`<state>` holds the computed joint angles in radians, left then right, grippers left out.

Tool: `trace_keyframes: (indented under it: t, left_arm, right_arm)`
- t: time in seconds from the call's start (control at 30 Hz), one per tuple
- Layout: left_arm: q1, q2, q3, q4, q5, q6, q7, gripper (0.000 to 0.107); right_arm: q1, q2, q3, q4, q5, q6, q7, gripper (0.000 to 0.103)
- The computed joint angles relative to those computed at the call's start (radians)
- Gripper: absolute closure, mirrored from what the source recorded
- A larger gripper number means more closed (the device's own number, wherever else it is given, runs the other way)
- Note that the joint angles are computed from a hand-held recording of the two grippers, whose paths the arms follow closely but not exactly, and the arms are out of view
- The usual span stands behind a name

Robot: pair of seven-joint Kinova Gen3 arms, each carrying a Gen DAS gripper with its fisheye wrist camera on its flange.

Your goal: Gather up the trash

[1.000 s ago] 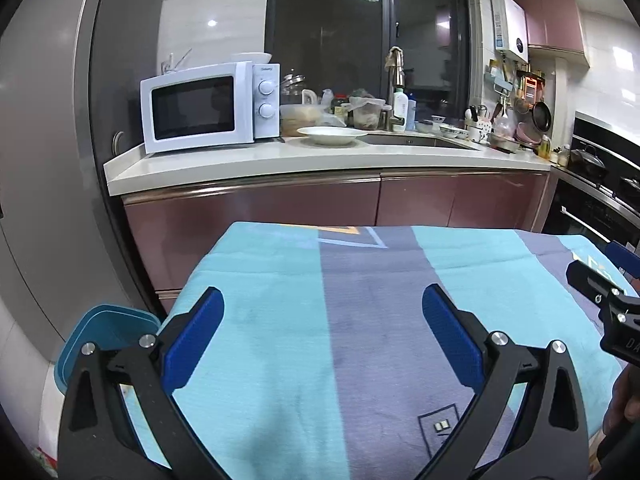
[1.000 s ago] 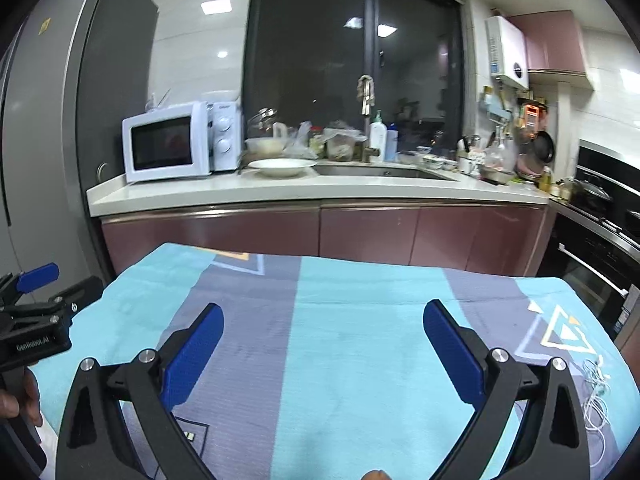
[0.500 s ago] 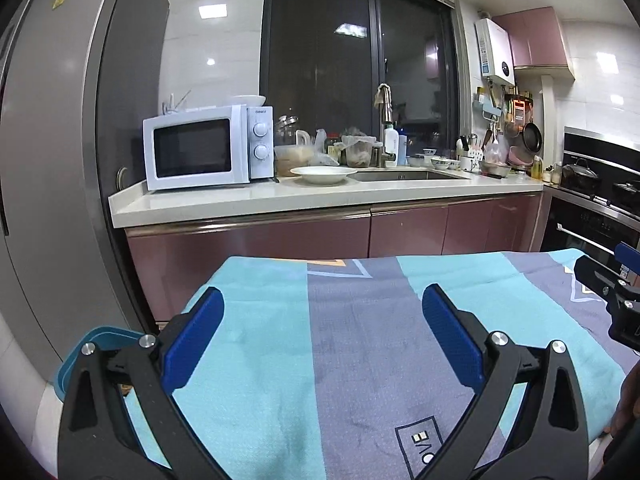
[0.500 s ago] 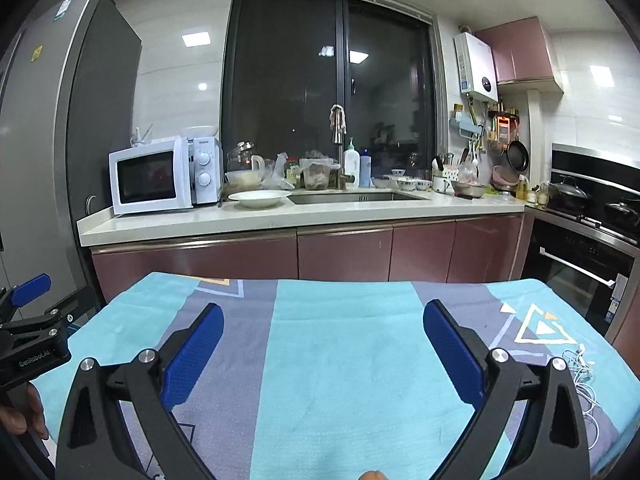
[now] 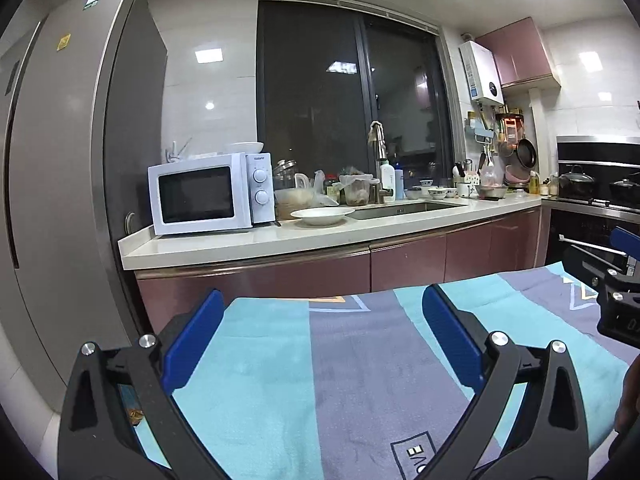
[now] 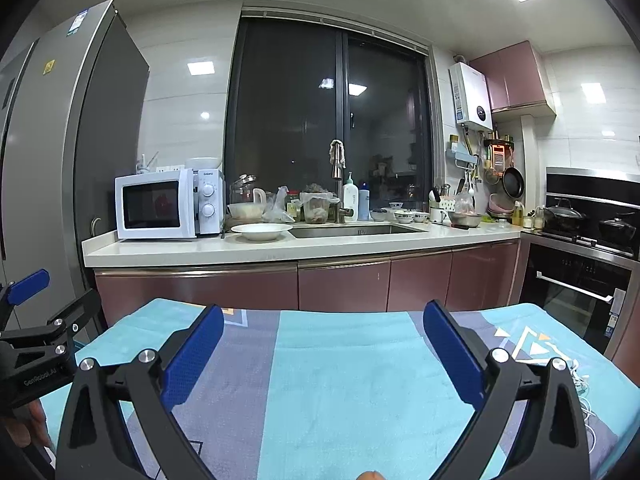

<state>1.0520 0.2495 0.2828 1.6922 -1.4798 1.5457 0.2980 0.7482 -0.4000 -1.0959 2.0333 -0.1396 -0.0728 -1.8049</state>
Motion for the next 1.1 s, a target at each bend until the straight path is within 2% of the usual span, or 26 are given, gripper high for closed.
trace_keyframes:
  t: [0.63,0.9,1.1]
  left_arm:
    - [-0.039,-0.027,0.005,-0.003,0.089,-0.003,-0.006,0.01]
    - [-0.053,-0.023,-0.001,-0.033,0.127,-0.003,-0.045,0.01]
    - [-0.053,-0.029,-0.004,-0.03,0.126,-0.006,-0.029,0.01]
  right_arm:
    - [0.008,0.001,-0.021,-0.013,0.017,0.022,-0.002,0.007]
    - [0.015,-0.009,-0.028,-0.018,0.029,0.032,-0.008,0.007]
    - [0.016,-0.016,-0.028,-0.018,0.036,0.028,-0.009,0.007]
